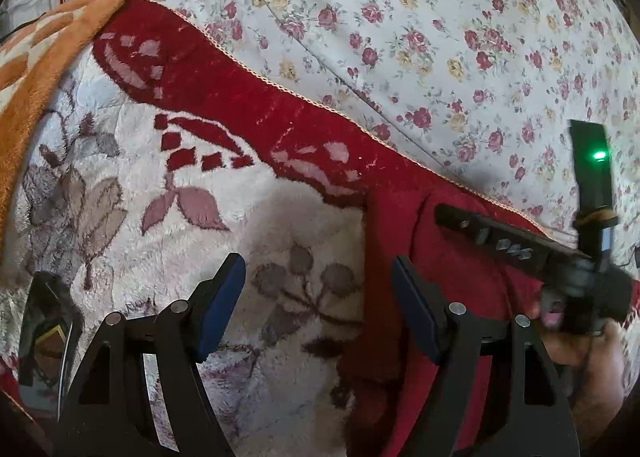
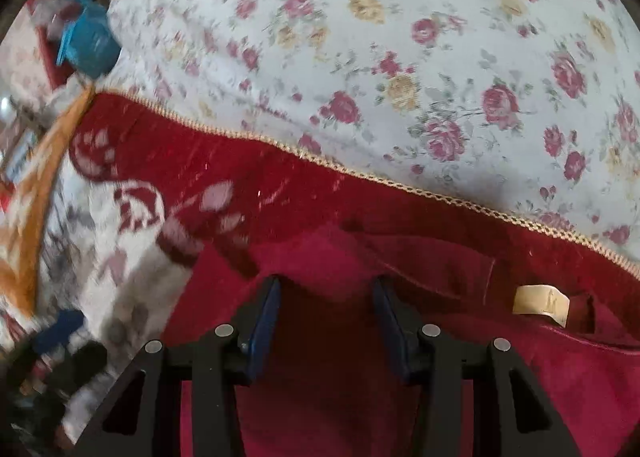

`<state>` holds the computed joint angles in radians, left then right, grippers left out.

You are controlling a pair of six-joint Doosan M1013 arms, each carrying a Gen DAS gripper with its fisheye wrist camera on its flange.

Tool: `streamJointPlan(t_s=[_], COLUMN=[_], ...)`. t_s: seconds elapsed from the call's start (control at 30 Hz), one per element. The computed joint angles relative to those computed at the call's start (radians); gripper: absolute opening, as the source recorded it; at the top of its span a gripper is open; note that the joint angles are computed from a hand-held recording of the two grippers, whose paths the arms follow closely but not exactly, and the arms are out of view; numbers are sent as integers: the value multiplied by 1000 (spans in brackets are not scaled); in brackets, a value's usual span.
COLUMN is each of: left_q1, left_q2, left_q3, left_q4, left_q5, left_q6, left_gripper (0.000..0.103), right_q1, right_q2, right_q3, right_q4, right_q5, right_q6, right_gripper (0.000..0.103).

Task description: Fold small clothes

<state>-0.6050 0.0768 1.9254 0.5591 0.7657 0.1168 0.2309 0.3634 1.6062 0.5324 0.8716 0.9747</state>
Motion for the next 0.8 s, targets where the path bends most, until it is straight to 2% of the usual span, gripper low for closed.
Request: streamJointPlan(t_s=[0.1, 0.2, 0.3, 0.4, 0.47, 0.53, 0.6, 0.7, 0.8], left_q1=[-8, -13, -13, -10, -9, -8, -7, -6, -9], left_q2=[0, 3, 4, 5, 8, 12, 12, -6, -18], left_q3=[-2, -4, -3, -3, -5, -8, -8, 9, 18], left_q4=[12, 10, 14, 14, 11, -4, -12, -18, -25], left_q5=[-1, 5, 13, 13, 14, 10, -3, -82, -137], left_q6=[-3, 8, -2, -9, -4, 12, 20, 14, 16], left_gripper=[75, 75, 75, 75, 75, 75, 75, 75, 75], right_q1=[-32, -43, -8, 27, 35, 31, 11, -38, -97], right_q2=[-18, -25, -4, 13, 17, 22, 24, 2, -50], right_q3=[2, -3, -20, -17, -10, -13, -13, 10, 67], right_q4=[65, 111, 64, -14, -7, 20, 85, 166, 187], right_q5=[40, 82, 101, 65, 27, 30, 62, 110, 71], right_q6=[-17, -28, 6, 47, 67, 73, 45, -12, -66], right_gripper=[46, 47, 47, 47, 51, 57, 58, 57, 57])
